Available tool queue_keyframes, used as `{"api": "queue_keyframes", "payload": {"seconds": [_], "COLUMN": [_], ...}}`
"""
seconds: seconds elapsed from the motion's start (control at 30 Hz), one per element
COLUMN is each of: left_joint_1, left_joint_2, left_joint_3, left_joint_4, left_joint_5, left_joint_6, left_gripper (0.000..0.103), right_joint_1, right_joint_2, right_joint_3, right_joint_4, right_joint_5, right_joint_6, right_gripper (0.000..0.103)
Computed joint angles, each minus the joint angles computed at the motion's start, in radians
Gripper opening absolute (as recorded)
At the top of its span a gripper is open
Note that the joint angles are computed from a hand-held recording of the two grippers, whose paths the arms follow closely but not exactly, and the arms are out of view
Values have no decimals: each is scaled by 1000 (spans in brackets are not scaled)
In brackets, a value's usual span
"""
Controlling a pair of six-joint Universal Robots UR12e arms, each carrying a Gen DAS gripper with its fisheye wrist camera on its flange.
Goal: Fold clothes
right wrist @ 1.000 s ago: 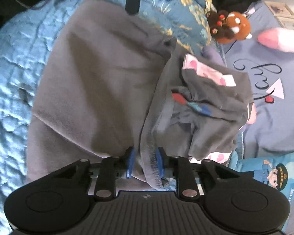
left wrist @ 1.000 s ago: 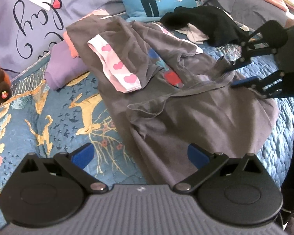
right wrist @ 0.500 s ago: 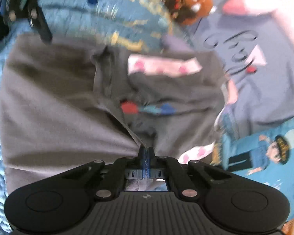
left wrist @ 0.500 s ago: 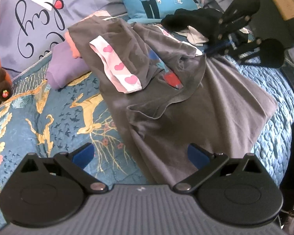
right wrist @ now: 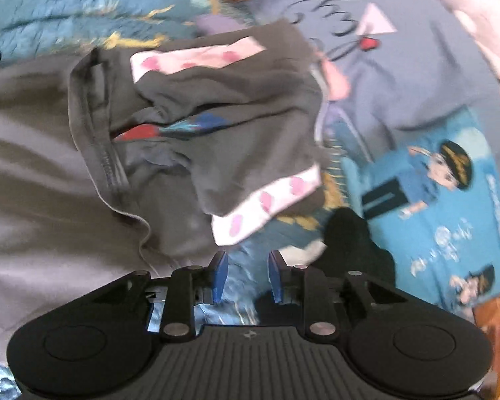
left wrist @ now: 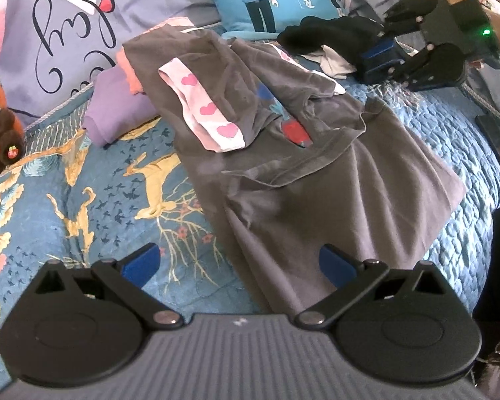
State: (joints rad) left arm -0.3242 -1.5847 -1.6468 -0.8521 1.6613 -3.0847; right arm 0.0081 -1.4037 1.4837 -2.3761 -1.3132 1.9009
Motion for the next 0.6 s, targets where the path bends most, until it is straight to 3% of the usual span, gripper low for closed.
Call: {"api": "queue_keyframes", "payload": {"seconds": [0.07, 0.2, 0.33, 0.5, 0.57, 0.6], "left_joint_1": [-2, -8, -13, -14, -14, -14], "left_joint_2": [1, 0, -2, 10, 16, 19], "left_joint_3": [-4, -7, -4, -12, -16, -19], "left_joint_4": [4, -2, -4, 4, 8, 9], "left_joint_5": [-4, -10, -13, -12, -8, -6], "left_joint_6": [-3, 9, 4, 4, 7, 8], "left_gripper": [102, 102, 102, 102, 102, 102], "right_joint_1": [-17, -33, 5, 88, 117, 128], "right_joint_2": [-29, -94, -128, -92, -69, -57], "right_joint_3": [31, 102, 167, 166, 156, 150], "right_joint_4": [11, 42, 2, -31, -41, -55], "right_joint_5": [37, 137, 226, 217, 185, 164], "right_joint_6": [-9, -128, -302, -379, -412, -416], "right_gripper": [25, 25, 25, 24, 17, 6]}}
